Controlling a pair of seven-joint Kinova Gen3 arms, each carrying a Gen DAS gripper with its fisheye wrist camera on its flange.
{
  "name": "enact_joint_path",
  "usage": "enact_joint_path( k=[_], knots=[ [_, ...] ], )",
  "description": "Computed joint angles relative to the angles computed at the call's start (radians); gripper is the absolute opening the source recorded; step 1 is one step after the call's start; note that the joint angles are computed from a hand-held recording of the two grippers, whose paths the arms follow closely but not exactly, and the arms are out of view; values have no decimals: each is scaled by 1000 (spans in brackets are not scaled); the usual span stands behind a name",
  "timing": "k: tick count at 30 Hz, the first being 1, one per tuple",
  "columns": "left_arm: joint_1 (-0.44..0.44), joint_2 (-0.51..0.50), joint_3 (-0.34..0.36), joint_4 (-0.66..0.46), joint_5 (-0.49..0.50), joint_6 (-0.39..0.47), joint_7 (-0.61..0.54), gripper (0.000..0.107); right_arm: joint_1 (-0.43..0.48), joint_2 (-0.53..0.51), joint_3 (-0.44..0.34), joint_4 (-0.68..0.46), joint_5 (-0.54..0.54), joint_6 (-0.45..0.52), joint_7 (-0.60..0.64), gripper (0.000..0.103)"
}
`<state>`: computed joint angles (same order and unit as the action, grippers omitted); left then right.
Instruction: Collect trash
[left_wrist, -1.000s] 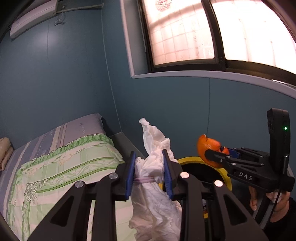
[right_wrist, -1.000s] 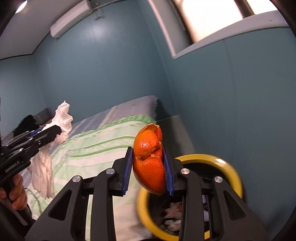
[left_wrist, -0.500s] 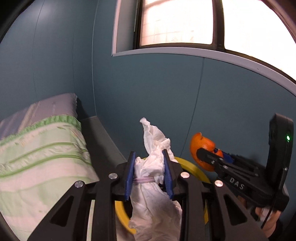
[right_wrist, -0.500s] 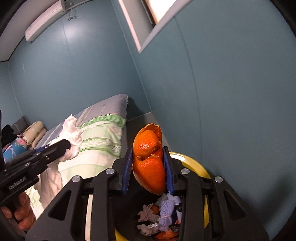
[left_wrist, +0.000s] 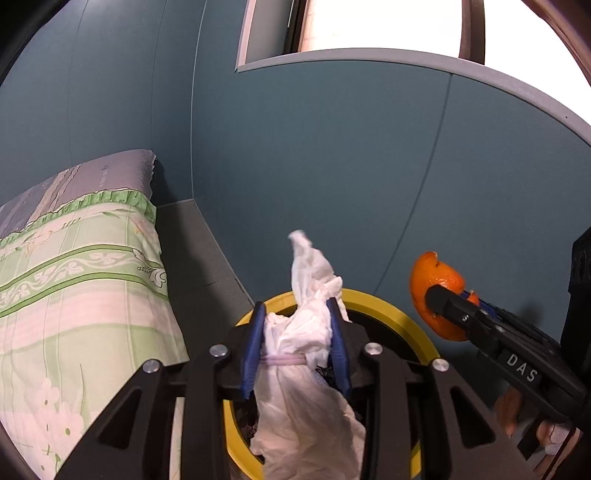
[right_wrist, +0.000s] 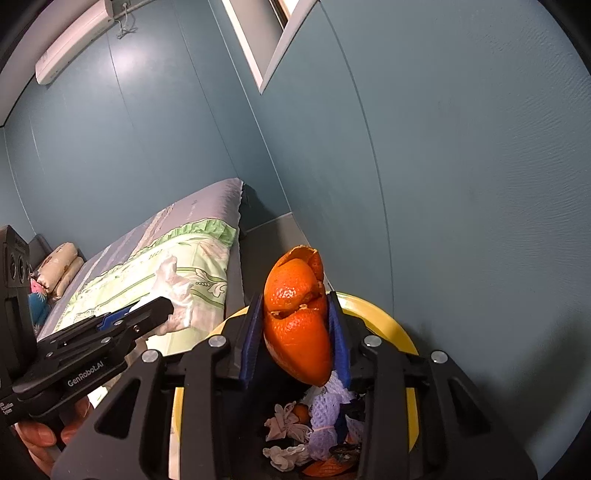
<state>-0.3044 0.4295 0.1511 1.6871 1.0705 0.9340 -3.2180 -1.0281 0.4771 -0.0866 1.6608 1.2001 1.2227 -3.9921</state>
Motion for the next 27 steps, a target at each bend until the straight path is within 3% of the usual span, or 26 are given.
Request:
enact_joint_path(
  k=[2,4,6,17,27],
  knots=[
    [1,3,-1,-3,1,-4,6,43,5,2,0,-4,-10,0,8,37],
    [-3,5,-1,-3,13,-6,14,65,1,-1,9,6,-3,-8,-13,44],
    [-12,7,-2,-3,23,0,22,72,-1,4,5,-6,-8,15,-13,49],
    [-73,42,-13,-86,26,38,106,72,-31,5,-3,-49,-15,96,3,50],
    [-215,32,-48,-151,78,118,99,72,-67,50,18,-239,-8,128,185,50]
  ],
)
